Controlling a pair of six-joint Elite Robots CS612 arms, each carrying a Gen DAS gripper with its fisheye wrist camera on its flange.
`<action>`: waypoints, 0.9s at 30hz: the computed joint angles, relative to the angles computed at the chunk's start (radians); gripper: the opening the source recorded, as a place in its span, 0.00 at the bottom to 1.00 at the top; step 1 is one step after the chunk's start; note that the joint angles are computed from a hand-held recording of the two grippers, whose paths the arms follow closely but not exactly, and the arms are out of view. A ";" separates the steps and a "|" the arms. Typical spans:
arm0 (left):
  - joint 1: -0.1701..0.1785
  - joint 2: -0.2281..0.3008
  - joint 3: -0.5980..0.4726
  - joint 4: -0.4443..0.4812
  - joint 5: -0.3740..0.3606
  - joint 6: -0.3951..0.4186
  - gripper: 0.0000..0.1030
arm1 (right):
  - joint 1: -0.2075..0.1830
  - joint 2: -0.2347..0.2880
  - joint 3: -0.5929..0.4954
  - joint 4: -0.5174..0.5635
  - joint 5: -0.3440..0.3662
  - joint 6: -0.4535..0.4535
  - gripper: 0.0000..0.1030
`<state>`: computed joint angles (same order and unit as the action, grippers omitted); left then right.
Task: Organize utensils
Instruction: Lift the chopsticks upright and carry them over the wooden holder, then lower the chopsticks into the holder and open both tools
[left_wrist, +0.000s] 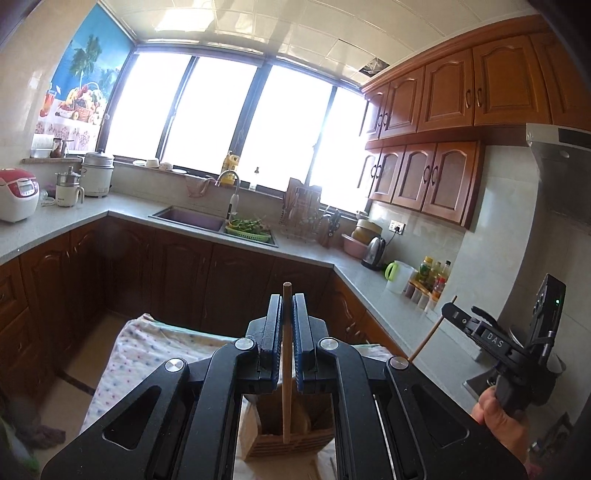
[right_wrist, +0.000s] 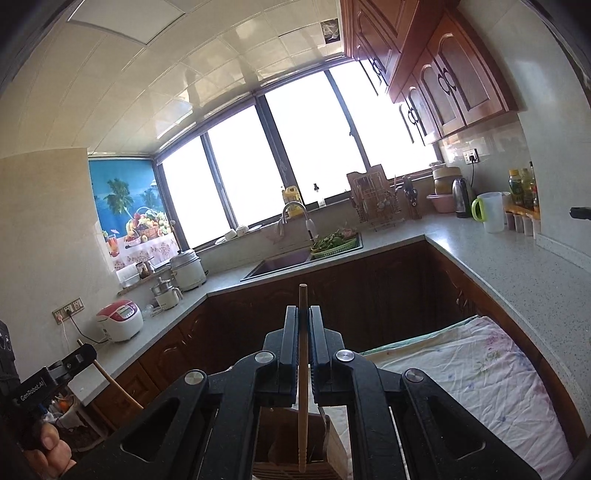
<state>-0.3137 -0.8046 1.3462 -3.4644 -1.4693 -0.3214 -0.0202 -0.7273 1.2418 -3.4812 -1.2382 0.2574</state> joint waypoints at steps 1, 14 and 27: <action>0.002 0.010 -0.013 0.001 0.006 -0.005 0.04 | 0.002 0.009 -0.013 0.006 -0.002 -0.006 0.05; 0.000 0.103 -0.089 0.118 0.036 -0.064 0.04 | 0.014 0.095 -0.080 0.049 -0.020 -0.021 0.05; -0.002 0.126 -0.102 0.174 0.028 -0.042 0.05 | 0.012 0.106 -0.080 0.150 -0.004 -0.028 0.05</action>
<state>-0.3159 -0.6791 1.2446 -3.2904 -1.4410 -0.3630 -0.0079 -0.6208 1.1623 -3.3313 -1.2421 0.2295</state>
